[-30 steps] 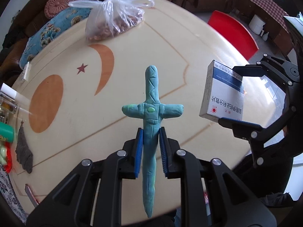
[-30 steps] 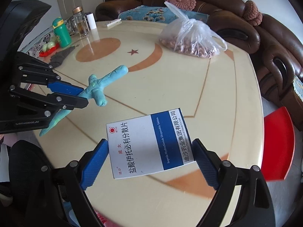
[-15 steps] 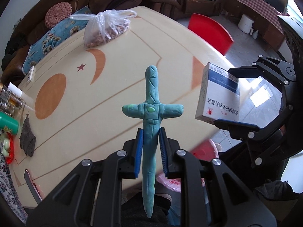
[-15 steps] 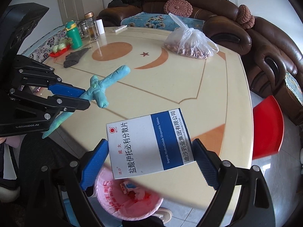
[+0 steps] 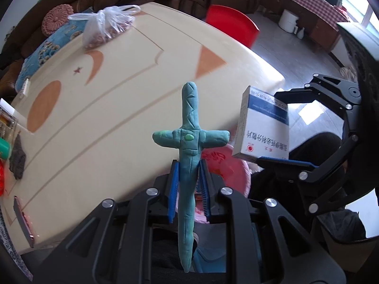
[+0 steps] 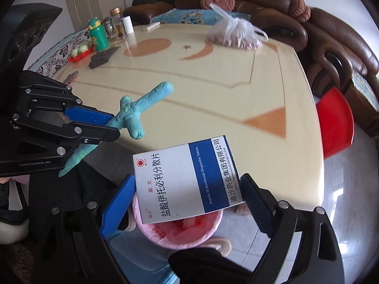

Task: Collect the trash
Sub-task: 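Lift the clay sword and medicine box and carry both over the wastebasket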

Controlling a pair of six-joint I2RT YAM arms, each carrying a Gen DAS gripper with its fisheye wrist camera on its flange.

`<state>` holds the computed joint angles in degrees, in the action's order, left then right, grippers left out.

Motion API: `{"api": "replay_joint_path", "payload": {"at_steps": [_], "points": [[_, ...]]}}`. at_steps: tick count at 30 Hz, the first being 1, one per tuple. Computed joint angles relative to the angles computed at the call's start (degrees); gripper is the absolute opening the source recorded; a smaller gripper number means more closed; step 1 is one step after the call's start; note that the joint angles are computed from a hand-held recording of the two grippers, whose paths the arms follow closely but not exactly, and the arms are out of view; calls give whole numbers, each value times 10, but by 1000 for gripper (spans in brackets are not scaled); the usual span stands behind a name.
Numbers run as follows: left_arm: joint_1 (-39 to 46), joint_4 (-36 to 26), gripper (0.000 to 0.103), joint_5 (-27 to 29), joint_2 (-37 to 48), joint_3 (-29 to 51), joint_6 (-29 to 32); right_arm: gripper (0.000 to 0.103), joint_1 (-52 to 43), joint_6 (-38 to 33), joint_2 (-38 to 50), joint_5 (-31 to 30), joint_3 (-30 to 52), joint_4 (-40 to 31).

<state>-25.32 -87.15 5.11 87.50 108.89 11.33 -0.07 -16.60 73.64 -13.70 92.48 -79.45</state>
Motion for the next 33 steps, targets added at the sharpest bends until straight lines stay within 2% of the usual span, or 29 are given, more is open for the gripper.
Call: {"api": "replay_joint_path", "payload": {"at_steps": [8, 16, 22, 30, 33], "points": [[-16, 73, 19, 23, -71, -173, 0, 86, -5, 18, -79, 6, -138, 28], [-14, 141, 19, 52, -92, -314, 4, 86, -5, 30, -101, 11, -248, 76], [-5, 195, 18, 65, -72, -372, 2, 86, -16, 32, -87, 10, -330, 134], [13, 273, 18, 74, -55, -417, -4, 86, -32, 33, -16, -1, -381, 214], [32, 290, 18, 104, -59, -442, -6, 86, -36, 33, 6, -7, -397, 241]]}}
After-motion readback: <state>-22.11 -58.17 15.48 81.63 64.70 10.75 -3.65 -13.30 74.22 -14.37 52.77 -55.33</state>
